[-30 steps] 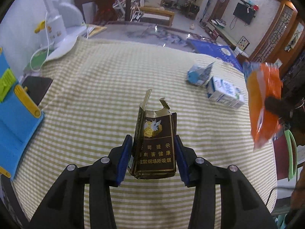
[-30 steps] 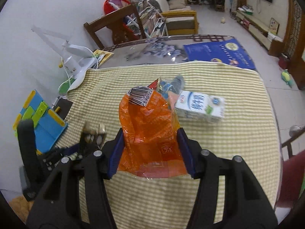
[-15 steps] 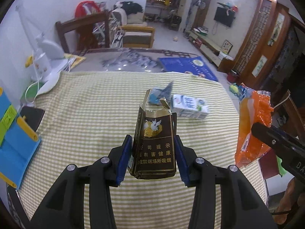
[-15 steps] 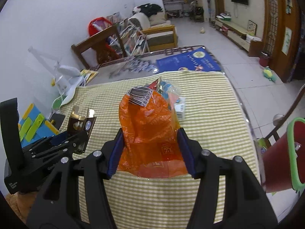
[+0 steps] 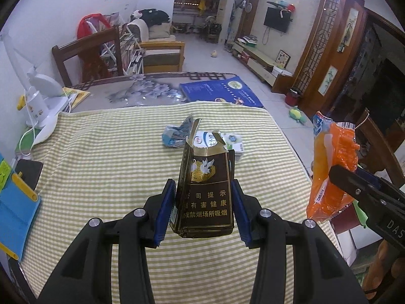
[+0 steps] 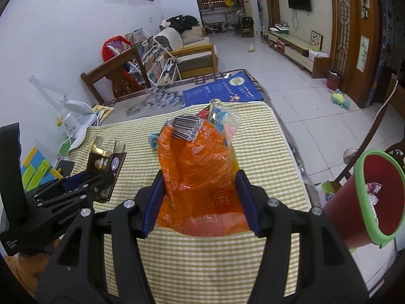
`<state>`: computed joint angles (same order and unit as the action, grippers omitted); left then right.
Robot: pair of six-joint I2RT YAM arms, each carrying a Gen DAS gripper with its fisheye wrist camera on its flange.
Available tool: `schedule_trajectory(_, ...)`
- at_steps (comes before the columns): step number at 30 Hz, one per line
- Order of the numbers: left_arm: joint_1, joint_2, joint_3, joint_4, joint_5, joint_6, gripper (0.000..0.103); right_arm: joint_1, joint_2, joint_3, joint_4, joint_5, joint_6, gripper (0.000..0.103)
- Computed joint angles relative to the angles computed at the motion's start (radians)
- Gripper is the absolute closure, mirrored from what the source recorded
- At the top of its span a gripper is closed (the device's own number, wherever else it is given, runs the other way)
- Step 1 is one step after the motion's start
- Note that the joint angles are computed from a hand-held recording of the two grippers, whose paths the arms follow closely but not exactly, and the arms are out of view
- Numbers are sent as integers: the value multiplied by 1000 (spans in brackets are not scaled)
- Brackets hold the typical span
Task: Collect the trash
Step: 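Carry cigarette pack and orange bag toward the red bin with both tools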
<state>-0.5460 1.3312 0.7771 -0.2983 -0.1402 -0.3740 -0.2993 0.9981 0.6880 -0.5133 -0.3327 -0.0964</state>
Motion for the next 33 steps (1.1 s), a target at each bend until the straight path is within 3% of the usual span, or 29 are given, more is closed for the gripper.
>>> schedule_trajectory(20,-136,81,77,-9,-48,-34,61,-223,-18,3,-63,-103,-108,48)
schedule_trajectory(33,-284,220,223,-31,-91,-77,61,-516,80,64,-127,-229,-305,48)
